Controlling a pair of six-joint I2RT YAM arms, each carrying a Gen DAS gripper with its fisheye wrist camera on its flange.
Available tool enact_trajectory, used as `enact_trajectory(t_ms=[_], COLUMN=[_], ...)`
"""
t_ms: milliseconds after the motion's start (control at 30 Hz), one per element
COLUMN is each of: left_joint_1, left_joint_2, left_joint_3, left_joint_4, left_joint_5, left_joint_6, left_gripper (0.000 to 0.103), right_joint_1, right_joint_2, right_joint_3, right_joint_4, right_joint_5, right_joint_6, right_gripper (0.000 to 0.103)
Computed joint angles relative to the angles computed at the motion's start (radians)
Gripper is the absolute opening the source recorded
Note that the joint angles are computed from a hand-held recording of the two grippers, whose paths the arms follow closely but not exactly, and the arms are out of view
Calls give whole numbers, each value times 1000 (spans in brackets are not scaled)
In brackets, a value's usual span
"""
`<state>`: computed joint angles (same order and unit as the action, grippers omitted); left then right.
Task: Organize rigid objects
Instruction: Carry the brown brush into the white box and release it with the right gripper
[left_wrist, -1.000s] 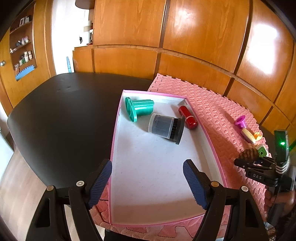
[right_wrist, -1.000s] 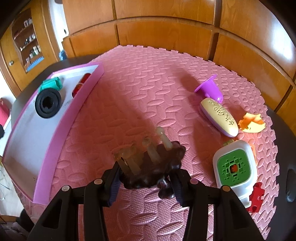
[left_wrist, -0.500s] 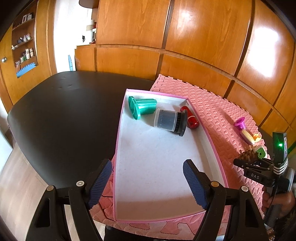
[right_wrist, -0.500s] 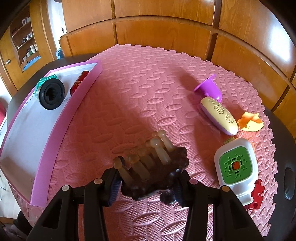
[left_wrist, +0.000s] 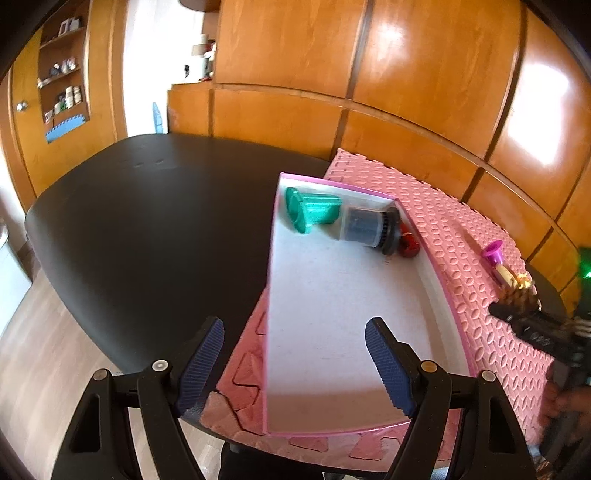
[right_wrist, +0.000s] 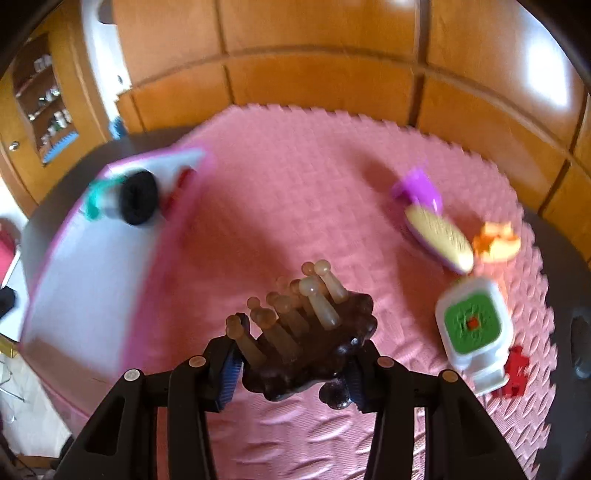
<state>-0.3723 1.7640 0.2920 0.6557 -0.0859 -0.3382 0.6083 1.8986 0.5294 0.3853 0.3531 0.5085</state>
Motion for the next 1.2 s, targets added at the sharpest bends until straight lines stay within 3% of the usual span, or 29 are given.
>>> enact_trajectory(t_ms=[167,533,700,1200], left_joint_1=[54,152,165,120], left_joint_2=[4,45,63,67], left_joint_3=[-14,-22,-16,13], left_joint_4=[23,51,52,15], left_joint_5=[11,43,49,16], left_joint_6=[-4,8,16,0], left_gripper=[79,79,79,80], right_joint_1=[78,134,125,147], right_joint_2=[-17,286,423,400], right_joint_3=[113,535,701,666], right_joint_4=[-77,-266,-390,-366], right_joint_5=[-20,-62,-32,24], right_joint_6=[-40,-75,-62,-32], right_gripper=[47,47,47,50])
